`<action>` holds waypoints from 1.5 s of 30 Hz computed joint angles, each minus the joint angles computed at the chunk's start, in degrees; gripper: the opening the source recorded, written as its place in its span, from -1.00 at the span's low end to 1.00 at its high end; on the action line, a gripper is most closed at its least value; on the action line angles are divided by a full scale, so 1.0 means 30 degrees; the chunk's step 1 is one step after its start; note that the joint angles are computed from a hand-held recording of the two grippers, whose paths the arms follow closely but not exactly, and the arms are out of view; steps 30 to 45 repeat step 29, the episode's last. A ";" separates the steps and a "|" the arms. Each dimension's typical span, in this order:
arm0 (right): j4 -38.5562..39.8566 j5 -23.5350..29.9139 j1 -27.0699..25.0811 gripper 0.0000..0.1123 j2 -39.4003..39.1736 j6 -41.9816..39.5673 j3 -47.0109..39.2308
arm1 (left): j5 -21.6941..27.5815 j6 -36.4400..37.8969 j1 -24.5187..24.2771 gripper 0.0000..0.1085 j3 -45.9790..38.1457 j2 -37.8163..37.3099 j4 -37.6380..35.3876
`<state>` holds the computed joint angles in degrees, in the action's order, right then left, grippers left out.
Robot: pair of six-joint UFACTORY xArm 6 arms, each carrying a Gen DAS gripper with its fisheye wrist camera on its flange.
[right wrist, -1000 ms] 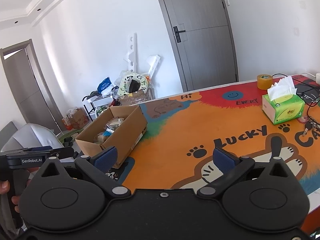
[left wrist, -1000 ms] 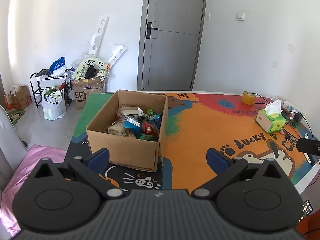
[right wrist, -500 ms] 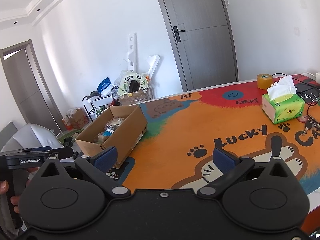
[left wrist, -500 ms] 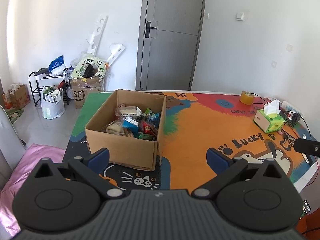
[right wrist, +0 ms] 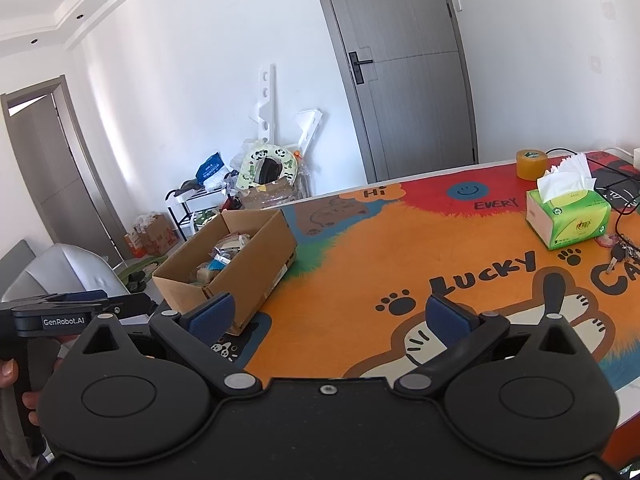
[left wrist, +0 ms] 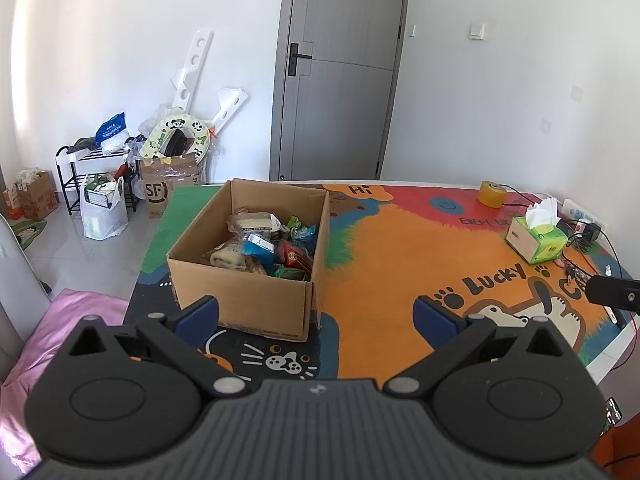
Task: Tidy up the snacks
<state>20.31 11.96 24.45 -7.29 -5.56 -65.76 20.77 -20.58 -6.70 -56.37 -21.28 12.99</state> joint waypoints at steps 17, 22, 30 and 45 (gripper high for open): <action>-0.0287 0.0048 0.0001 0.83 -0.0089 0.0387 0.0013 | -0.0012 0.0505 -0.0052 0.89 0.0002 -0.0072 -0.0584; -0.0578 0.0117 -0.0056 0.83 -0.0136 0.0699 -0.0012 | -0.0160 0.0419 -0.0053 0.89 0.0055 -0.0122 -0.0567; -0.0552 0.0100 -0.0053 0.83 -0.0124 0.0684 -0.0012 | -0.0200 0.0343 -0.0055 0.89 0.0078 -0.0153 -0.0537; -0.0552 0.0100 -0.0053 0.83 -0.0124 0.0684 -0.0012 | -0.0200 0.0343 -0.0055 0.89 0.0078 -0.0153 -0.0537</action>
